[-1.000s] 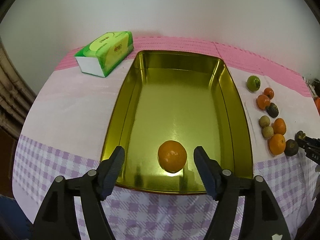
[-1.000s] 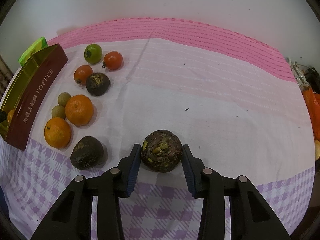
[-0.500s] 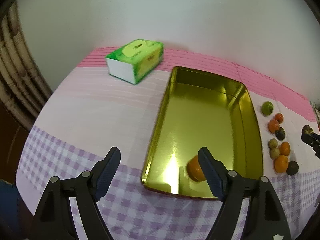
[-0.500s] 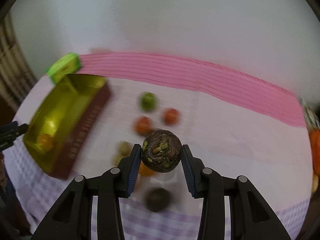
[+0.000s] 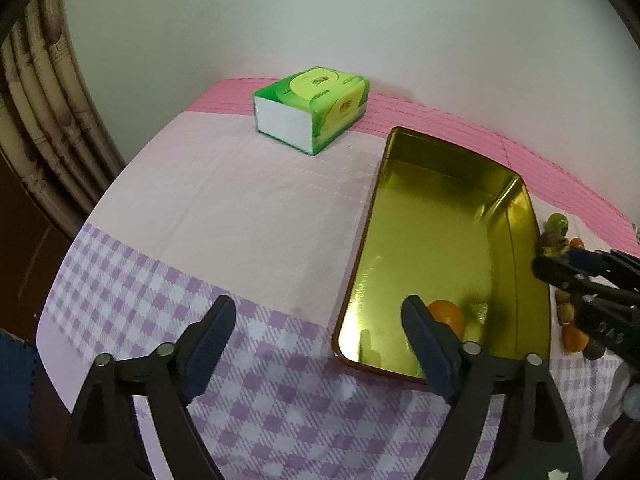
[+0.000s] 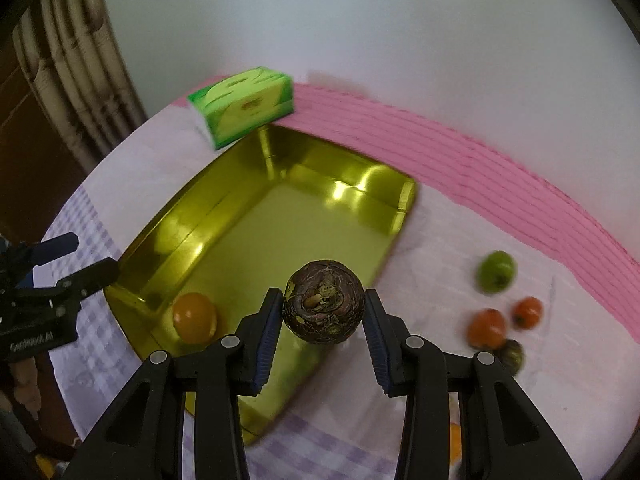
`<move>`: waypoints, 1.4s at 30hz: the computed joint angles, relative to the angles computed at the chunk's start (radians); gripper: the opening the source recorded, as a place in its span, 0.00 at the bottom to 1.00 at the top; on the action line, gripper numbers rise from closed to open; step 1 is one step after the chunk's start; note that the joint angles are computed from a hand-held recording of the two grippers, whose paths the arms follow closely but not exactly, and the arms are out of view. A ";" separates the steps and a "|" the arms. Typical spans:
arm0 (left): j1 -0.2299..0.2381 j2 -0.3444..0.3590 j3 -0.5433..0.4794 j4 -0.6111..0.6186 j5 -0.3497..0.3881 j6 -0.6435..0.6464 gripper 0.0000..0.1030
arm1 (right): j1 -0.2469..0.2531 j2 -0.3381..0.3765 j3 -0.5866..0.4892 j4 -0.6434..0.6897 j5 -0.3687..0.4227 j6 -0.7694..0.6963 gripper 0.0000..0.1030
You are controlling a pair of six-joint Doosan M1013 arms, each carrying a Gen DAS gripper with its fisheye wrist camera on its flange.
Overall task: Organize fruits
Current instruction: 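Lift the dark brown fruit with the right gripper and carry it over the tray, then lower the dark brown fruit into the tray and open the right gripper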
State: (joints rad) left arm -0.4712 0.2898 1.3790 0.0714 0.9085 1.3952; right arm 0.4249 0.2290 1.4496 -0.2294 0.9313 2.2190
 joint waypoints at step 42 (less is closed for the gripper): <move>0.005 0.008 -0.004 -0.023 0.007 0.014 0.81 | -0.004 0.081 -0.065 -0.013 0.089 -0.061 0.45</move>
State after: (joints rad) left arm -0.4663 0.2976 1.3748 0.0488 0.9152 1.4089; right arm 0.4211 0.3097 1.3842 -0.2422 1.0203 2.1580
